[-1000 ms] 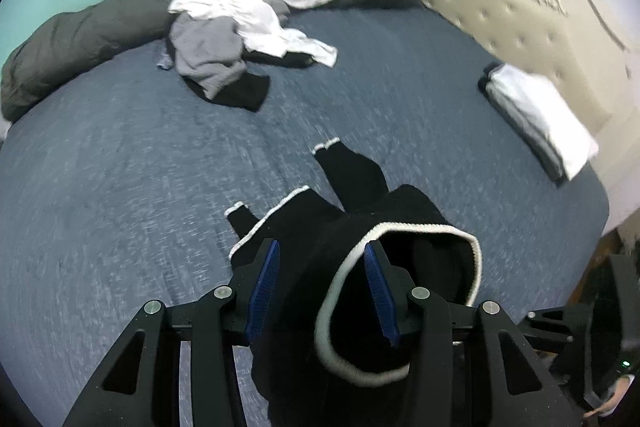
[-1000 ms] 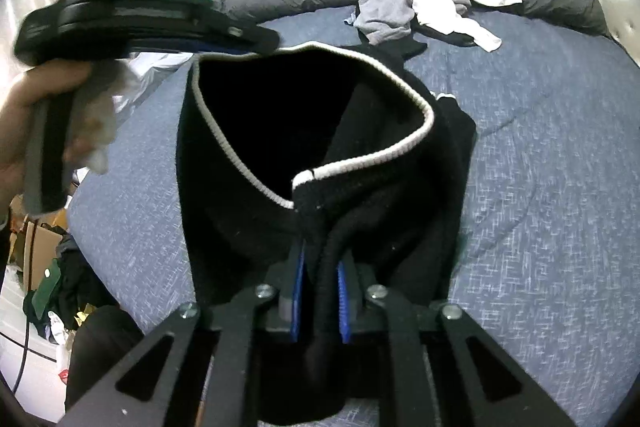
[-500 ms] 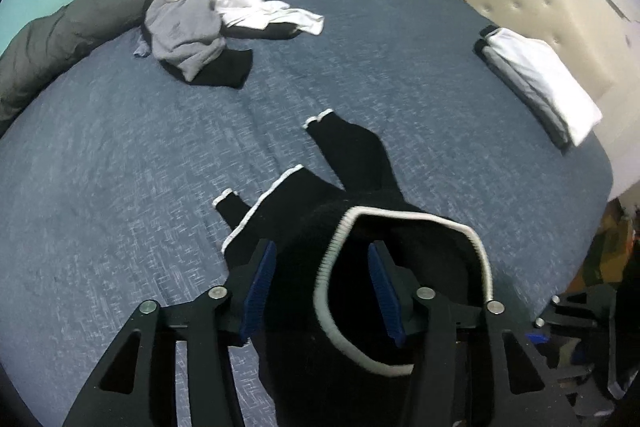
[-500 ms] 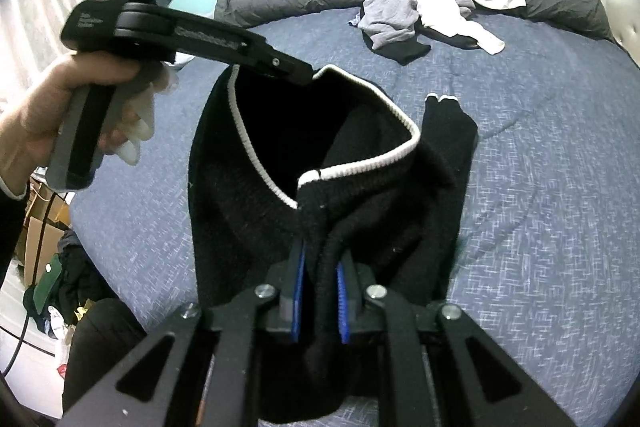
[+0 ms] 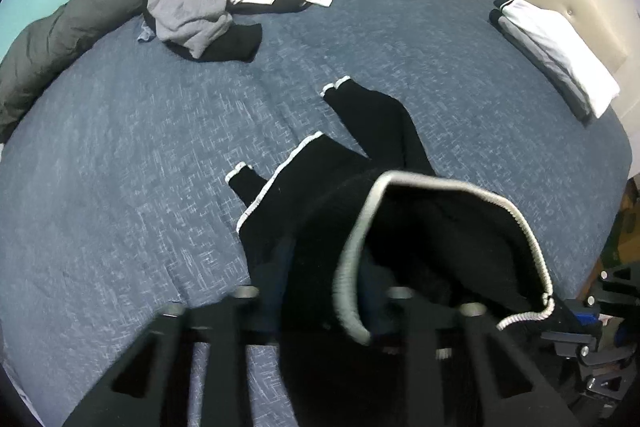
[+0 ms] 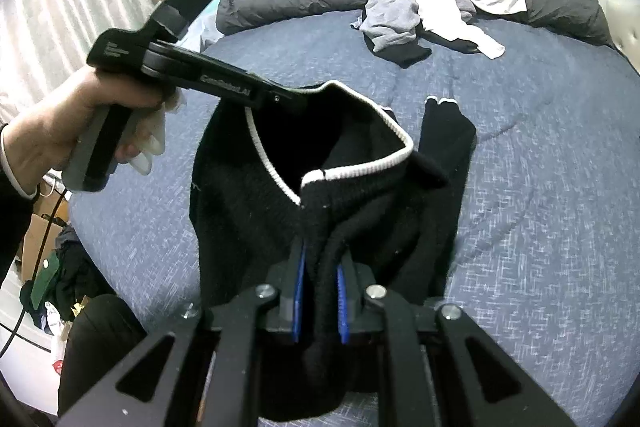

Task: Fold clothes
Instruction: 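Hold the hood opening spread between both grippers above the bed, then raise the hoodie higher with both grippers, hanging it by the hood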

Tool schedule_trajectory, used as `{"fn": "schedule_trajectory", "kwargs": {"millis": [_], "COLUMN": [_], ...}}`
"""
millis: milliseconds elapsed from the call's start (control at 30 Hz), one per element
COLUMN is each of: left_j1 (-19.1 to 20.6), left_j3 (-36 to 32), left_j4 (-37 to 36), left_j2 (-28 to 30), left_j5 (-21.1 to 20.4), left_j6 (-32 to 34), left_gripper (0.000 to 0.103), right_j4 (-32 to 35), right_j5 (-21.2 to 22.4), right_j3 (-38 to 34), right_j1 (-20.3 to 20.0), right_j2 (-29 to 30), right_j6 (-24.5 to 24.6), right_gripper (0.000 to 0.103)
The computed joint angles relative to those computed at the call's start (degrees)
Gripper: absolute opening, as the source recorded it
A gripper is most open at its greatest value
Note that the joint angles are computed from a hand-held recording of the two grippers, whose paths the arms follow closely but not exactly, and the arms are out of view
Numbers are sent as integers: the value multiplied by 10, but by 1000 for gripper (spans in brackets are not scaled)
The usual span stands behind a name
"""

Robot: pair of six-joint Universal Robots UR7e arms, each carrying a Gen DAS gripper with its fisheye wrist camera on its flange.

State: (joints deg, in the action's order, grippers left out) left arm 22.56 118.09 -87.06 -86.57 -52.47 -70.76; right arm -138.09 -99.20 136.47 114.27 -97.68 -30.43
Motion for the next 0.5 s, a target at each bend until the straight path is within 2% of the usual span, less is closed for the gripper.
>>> {"fn": "schedule_trajectory", "kwargs": {"millis": [100,300,500], "left_j1": [-9,-52,-119], "left_j3": [6,-2,-78], "left_j4": [5,45,172], "left_j2": [-11,-46,-45], "left_j5": [11,50,96], "left_j6": [-14,-83,-177], "left_gripper": [12,8,6], "right_j4": [-8,-18,-27], "right_j5": [-3,-5,-3], "right_j3": [1,-18,-78], "right_j1": [3,14,58], "right_j2": [-1,-6,-6], "right_j6": [-5,1,6], "right_gripper": [11,10,8]}}
